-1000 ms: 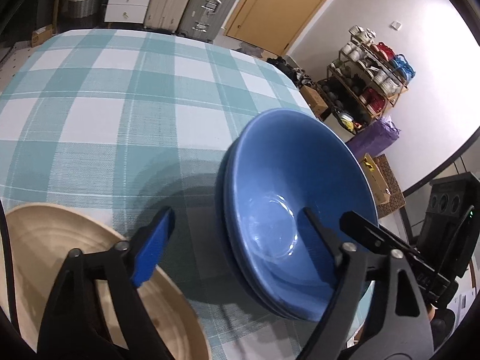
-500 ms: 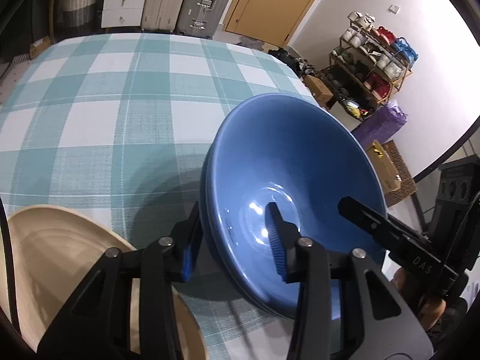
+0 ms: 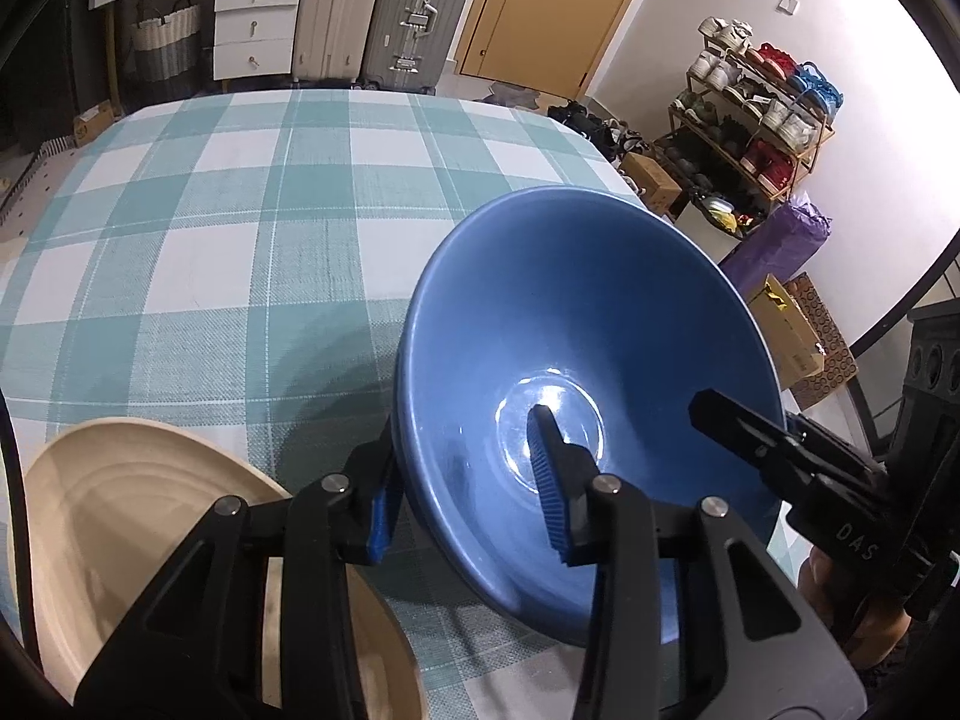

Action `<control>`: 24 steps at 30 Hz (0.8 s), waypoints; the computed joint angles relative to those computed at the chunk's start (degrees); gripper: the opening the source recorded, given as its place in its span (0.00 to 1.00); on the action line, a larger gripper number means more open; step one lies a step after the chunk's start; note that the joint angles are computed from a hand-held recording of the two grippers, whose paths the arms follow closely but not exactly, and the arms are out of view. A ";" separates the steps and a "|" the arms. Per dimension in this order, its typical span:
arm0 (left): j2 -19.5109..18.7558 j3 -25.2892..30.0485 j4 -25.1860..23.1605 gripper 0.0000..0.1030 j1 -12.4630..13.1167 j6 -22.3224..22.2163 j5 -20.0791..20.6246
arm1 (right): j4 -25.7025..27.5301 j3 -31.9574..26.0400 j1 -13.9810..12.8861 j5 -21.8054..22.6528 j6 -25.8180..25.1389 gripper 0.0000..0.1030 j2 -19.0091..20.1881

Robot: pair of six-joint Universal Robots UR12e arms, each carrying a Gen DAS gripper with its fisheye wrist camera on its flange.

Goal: Organize plates and bowls
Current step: 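Lift the stacked blue bowls with both grippers over the cream plates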

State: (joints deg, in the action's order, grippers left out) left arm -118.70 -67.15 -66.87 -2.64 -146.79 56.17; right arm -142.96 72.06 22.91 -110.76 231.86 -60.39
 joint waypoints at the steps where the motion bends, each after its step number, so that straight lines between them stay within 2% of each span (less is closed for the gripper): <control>1: 0.11 -0.15 0.27 0.35 0.04 0.05 -0.02 | -0.25 0.11 0.00 -0.01 0.07 0.35 -0.02; 24: 4.19 -2.95 2.08 0.35 1.60 0.59 -2.56 | 1.10 -1.99 1.38 -3.35 -1.60 0.35 -0.44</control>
State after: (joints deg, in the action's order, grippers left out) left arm -114.51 -70.10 -64.79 -1.03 -146.20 53.61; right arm -141.87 70.07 24.29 -114.11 230.26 -60.83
